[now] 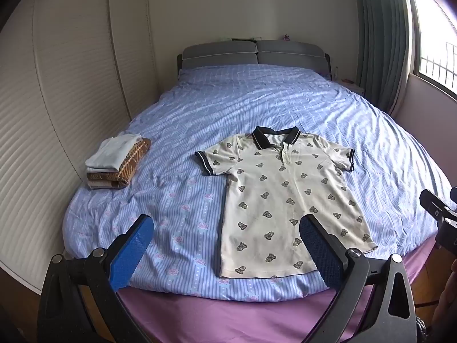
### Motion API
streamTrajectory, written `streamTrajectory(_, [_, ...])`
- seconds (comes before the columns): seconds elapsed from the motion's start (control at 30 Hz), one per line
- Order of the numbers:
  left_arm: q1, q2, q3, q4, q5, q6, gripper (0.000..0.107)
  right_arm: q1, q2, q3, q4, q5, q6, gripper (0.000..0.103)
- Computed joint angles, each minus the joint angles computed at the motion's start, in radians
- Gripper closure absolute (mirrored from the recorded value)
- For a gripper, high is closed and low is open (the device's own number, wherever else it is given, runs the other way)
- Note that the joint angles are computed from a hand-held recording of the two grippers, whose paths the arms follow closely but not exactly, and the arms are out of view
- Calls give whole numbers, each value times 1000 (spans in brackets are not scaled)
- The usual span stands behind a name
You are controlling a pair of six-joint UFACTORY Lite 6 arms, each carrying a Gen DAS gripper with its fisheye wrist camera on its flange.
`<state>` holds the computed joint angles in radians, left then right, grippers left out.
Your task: Fold small clothes
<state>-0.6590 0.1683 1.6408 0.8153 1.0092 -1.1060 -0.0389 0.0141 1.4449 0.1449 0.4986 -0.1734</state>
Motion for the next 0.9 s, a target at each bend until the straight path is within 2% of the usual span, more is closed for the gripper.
streamTrajectory(0.9, [14,-35,-34,-4,0,0,4,-10,-11,9,17,11,-18,1])
